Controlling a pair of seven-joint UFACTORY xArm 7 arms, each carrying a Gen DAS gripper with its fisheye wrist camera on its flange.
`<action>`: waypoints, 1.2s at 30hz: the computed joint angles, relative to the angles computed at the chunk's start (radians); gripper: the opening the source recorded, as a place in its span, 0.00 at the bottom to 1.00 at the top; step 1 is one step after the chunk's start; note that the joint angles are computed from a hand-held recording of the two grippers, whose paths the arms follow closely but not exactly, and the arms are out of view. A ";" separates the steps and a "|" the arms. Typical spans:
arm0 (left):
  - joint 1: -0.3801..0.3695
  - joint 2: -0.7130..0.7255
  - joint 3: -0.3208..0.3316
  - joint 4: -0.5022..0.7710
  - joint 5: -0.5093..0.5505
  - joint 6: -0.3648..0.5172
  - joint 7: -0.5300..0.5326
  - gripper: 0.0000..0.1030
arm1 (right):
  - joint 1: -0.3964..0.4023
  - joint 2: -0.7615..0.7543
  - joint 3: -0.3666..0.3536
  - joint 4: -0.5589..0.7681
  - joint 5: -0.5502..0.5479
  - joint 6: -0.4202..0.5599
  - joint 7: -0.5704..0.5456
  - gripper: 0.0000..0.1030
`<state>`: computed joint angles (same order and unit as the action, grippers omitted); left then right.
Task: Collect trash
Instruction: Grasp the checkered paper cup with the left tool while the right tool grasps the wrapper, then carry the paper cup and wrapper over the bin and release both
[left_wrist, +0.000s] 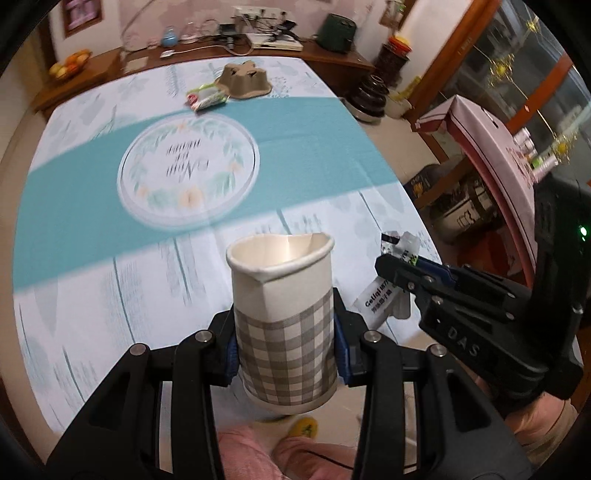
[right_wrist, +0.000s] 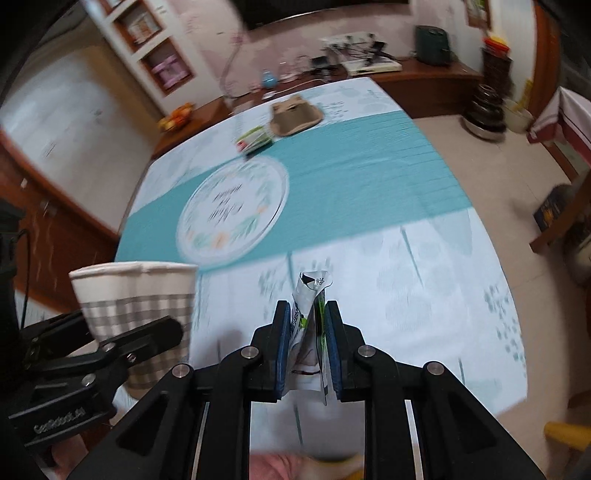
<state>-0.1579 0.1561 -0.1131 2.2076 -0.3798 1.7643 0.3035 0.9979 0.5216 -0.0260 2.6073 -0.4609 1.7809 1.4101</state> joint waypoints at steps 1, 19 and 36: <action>0.010 -0.073 0.007 -0.098 -0.010 -0.025 0.004 0.35 | 0.024 -0.018 0.006 -0.024 -0.005 0.001 0.007 0.18; 0.021 -0.784 0.155 -1.017 0.066 -0.114 0.139 0.35 | 0.115 -0.243 0.276 -0.640 0.046 -0.390 0.417 0.18; 0.023 -0.939 0.129 -1.693 0.158 -0.576 0.249 0.40 | 0.013 -0.210 0.313 -1.307 0.016 -1.062 0.796 0.42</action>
